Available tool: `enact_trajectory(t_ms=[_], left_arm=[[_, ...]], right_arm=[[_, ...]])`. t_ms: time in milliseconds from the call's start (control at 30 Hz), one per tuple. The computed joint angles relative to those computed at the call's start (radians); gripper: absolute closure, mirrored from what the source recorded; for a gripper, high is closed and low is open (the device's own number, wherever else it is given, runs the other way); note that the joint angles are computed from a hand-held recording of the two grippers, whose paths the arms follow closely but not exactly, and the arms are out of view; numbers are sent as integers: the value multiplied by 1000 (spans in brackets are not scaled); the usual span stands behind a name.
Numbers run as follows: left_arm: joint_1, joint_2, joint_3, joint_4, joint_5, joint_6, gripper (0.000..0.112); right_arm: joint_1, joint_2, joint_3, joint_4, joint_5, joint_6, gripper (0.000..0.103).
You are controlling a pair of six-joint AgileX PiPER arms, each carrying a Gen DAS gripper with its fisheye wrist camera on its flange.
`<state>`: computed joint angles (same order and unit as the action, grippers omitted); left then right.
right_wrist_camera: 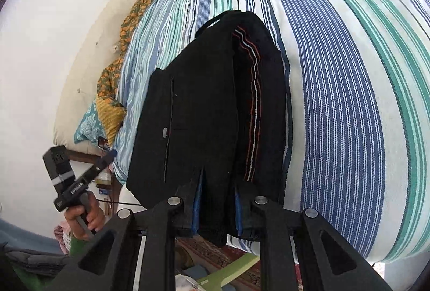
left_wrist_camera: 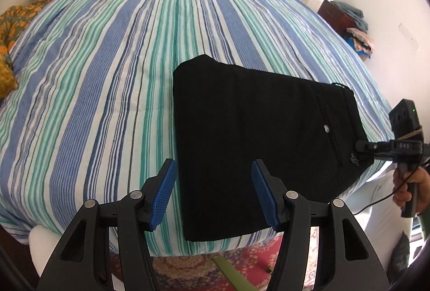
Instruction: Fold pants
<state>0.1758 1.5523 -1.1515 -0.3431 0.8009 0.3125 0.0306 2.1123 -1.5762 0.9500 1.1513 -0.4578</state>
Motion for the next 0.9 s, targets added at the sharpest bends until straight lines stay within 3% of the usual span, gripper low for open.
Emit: enact_trajectory(t_ms=[100,200,433,500,567,633,833,900], left_arm=[[16,-5,-6,11,6,-3,52],[9,11,-15,15,-4,-15,52],[-93,26,23,89,-58,-87,49],[-106,48,44,94,-60,-84,47],[-129,46,90,132,-110,-96,46],[-159,26,109,201,-128,-139,46],[-137,-32,104,143,-92,-129,45],[-134,-45,110,144,-92,-145,40]], right_arm=[[1,-39,-95,-143,31,90,68],[47,-93,-229,-360,-6,160,68],[150,85,-605,-249,16,134,68],[197,157,-651,-322,-7,187,68],[224,198,-602,-439,-53,256,68],[211,169,-472,-416,-114,247,68],[253,-120,-152,-466,-266,190,68],[262,-252,2,-451,-325,132,68]])
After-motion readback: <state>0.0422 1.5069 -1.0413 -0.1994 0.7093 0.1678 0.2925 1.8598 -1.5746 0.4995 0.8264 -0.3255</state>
